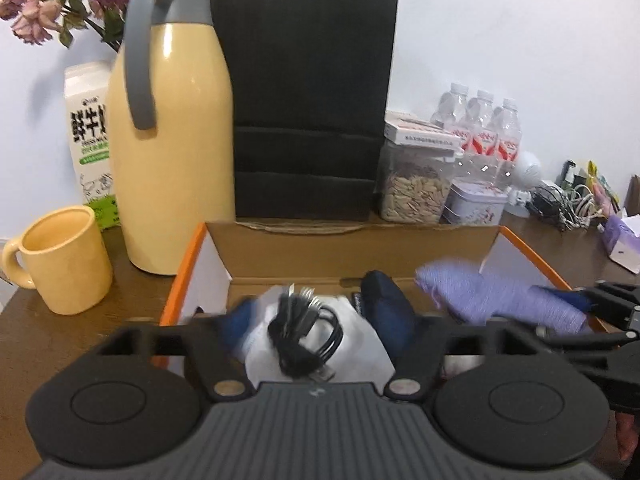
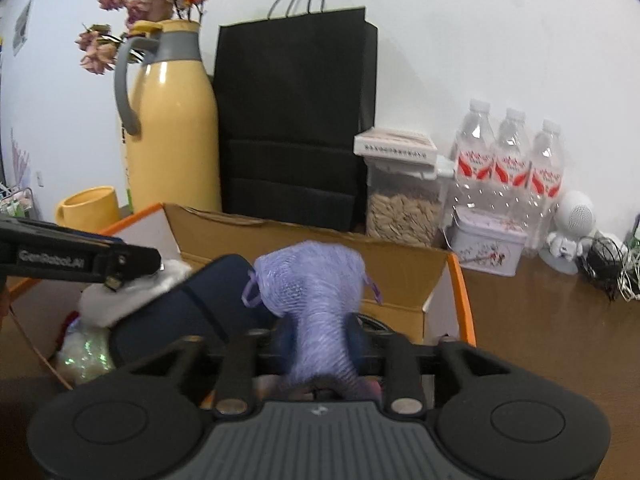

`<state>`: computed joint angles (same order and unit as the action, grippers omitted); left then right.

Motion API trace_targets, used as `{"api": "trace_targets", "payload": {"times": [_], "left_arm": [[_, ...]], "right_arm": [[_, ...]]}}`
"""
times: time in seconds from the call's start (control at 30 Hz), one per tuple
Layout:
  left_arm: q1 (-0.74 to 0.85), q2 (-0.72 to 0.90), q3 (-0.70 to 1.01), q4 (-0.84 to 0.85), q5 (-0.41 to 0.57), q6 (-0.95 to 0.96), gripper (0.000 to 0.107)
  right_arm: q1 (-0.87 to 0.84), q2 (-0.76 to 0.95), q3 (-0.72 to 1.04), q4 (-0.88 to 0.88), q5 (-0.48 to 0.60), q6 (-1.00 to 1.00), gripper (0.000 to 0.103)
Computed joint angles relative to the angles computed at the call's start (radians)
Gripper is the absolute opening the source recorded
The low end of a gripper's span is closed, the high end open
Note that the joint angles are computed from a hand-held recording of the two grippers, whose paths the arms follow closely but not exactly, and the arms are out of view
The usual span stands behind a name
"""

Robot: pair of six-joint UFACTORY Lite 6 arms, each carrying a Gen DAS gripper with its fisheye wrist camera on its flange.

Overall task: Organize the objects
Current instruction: 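Carry the pouch and cable into the box and open both grippers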

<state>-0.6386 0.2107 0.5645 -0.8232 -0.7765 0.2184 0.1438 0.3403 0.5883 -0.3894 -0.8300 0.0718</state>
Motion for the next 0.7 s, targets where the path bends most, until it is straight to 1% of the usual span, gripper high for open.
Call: {"api": "trace_targets", "payload": {"times": [0.03,0.07,0.1,0.17,0.47,0.7], "left_arm": [[-0.011,0.0,-0.009,-0.015,-0.031,-0.009,0.103],[-0.019,-0.001,-0.012,-0.031,-0.048,-0.009,0.103],[-0.021,-0.005,-0.009,-0.045,-0.042,0.003,0.103],[-0.024,-0.006,-0.004,-0.066,-0.035,0.017,0.103],[-0.034,-0.008,0.0,-0.091,-0.034,0.038,0.103],[-0.103,-0.058,-0.045,-0.198,-0.082,0.083,0.103]], "right_arm": [[-0.004,0.004,0.0,-0.001,-0.006,0.004,0.079],[-0.007,0.004,-0.003,-0.001,-0.013,0.007,0.094],[-0.011,-0.001,-0.009,-0.012,-0.02,0.011,0.095],[-0.017,-0.013,-0.017,-0.039,-0.021,0.027,0.101],[-0.01,-0.031,-0.024,-0.036,-0.007,0.026,0.102],[0.0,-0.094,-0.083,-0.019,-0.026,0.009,0.103]]}}
